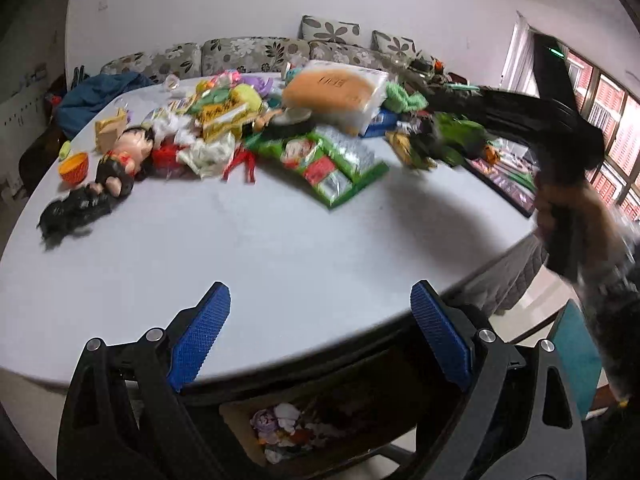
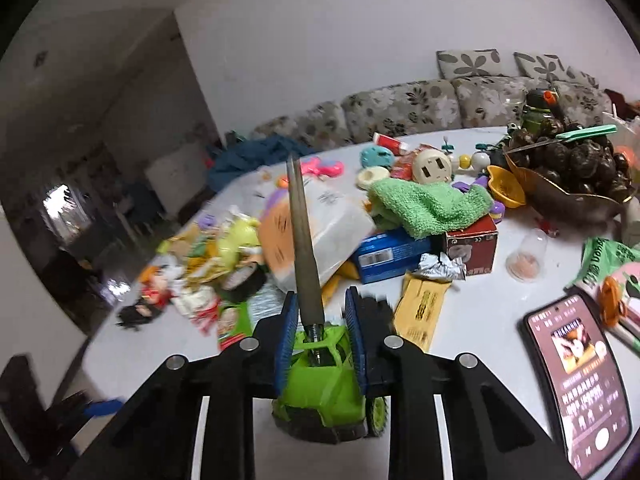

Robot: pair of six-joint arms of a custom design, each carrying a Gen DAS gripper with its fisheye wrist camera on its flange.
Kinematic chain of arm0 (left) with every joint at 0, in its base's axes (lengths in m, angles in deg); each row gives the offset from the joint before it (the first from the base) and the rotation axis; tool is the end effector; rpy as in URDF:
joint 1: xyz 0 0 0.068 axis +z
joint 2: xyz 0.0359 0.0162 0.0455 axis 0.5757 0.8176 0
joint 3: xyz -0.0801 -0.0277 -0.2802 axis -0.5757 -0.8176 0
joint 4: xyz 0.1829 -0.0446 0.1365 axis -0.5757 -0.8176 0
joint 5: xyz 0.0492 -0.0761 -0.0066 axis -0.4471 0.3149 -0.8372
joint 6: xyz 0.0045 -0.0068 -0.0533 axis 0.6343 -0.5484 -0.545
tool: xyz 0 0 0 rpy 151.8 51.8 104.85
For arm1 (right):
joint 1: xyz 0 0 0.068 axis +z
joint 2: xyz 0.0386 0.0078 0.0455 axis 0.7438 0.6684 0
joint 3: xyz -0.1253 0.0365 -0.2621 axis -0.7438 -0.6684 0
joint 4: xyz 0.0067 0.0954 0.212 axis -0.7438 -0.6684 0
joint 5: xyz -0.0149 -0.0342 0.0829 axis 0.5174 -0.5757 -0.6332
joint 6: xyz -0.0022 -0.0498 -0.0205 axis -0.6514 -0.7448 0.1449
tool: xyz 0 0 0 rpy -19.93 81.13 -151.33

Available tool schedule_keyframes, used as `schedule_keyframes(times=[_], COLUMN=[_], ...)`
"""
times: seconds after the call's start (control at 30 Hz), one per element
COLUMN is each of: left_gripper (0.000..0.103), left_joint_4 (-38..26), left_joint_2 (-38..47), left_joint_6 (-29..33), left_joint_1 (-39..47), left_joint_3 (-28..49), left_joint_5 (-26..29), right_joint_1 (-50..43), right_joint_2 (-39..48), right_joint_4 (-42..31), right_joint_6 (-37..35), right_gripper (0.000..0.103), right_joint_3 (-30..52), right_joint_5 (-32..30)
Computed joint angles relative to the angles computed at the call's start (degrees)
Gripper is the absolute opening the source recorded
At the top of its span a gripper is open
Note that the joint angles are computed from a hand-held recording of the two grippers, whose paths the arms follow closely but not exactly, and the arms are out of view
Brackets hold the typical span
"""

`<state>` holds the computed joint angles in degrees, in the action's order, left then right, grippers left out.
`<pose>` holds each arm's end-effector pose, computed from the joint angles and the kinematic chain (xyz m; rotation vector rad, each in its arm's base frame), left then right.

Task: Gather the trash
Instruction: 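Pull the dark pen out of the green toy truck with the right tool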

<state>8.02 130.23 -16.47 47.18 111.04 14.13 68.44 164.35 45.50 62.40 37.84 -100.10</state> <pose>0.1251 0.0149 0.3284 0.0609 2.3018 -0.2169 0.3317 0.1367 0.2690 -0.4318 2.0927 0.6895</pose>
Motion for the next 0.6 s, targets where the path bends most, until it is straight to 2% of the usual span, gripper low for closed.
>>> schedule_keyframes(times=[0.07,0.1,0.17,0.27,0.47,0.6], left_gripper=[0.089,0.089,0.089,0.089,0.089,0.089], left_joint_4=[2.7,4.2,7.0,8.7,10.0,10.1], left_joint_2=[2.2,3.6,8.2,11.6,11.2,11.3], left_joint_6=[-2.5,-3.7,-7.7,-11.5,-12.5,-11.9], left_joint_1=[-2.7,-3.9,-7.4,-8.7,-15.0,-14.9], left_joint_3=[1.1,1.4,2.6,3.4,2.7,2.9], left_joint_5=[-1.7,-2.4,-6.2,-6.2,-13.3,-13.5], right_joint_1=[0.0,0.2,-0.3,-1.4,-3.6,-5.1], right_joint_2=[0.0,0.4,2.8,6.3,7.5,5.6], right_joint_4=[-1.5,-3.7,-5.7,-6.3,-3.3,-3.8], right_joint_6=[0.3,-0.9,-2.1,-3.3,-1.1,-1.2], right_gripper=[0.011,0.011,0.011,0.012,0.012,0.011], right_joint_3=[1.2,2.4,3.6,3.3,0.8,0.3], right_joint_5=[-0.4,1.5,2.1,2.2,-2.6,-6.0])
